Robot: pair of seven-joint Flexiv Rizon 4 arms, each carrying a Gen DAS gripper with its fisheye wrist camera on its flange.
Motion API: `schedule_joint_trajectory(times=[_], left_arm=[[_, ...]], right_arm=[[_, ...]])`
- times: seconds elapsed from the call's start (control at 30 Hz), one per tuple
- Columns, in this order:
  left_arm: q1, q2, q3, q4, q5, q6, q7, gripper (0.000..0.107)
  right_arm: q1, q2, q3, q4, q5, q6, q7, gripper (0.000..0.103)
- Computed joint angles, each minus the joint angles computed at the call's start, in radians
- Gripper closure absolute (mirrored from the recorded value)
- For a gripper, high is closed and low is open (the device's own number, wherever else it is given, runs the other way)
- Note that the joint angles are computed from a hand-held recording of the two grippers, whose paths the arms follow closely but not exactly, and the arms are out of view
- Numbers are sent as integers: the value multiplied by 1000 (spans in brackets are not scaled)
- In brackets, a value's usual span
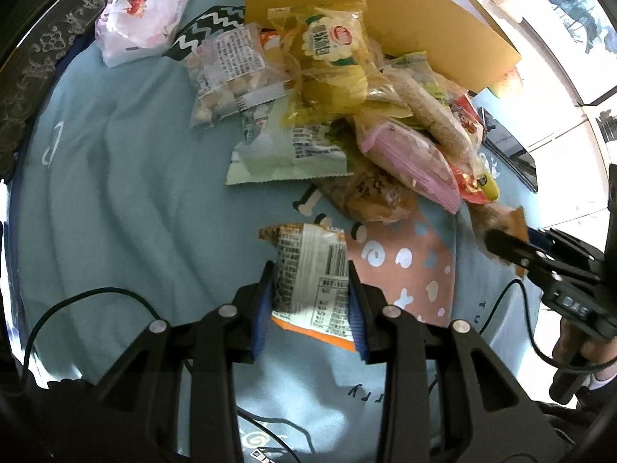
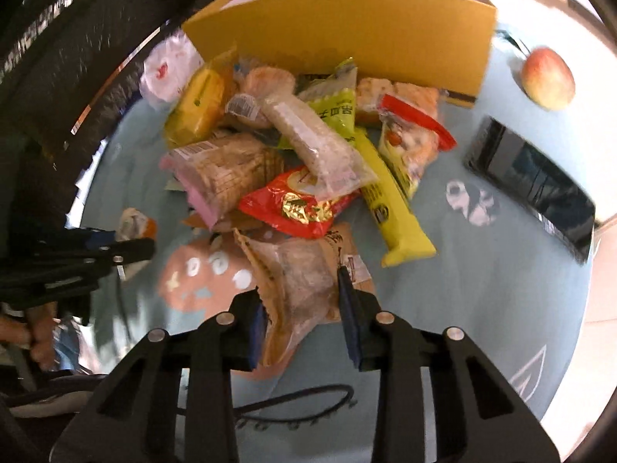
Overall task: Organize snacks
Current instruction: 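Grasp the white-orange snack pack with the left gripper while the right grasps a pastry bag, then carry both packs into the yellow box and open both grippers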
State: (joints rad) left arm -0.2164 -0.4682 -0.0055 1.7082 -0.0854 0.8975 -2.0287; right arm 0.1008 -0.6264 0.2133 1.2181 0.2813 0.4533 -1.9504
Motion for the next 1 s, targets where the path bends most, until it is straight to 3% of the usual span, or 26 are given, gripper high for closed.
schedule_joint_trajectory(times=[0.3, 0.6, 0.83, 1.0], left_arm=[[-6, 49, 1, 1, 26, 58, 37, 72], [-1, 52, 9, -91, 50, 130, 60, 72], [-21, -56, 49, -328, 108, 118, 23, 72], [-21, -189, 68, -549, 117, 66, 9, 72]], right_arm=[[-46, 91, 23, 23, 123, 58, -9, 69], [-50, 33, 24, -148, 173, 110, -26, 69], [-17, -112, 26, -376, 159, 180, 31, 69], [23, -210, 18, -510, 105, 233, 63, 69]])
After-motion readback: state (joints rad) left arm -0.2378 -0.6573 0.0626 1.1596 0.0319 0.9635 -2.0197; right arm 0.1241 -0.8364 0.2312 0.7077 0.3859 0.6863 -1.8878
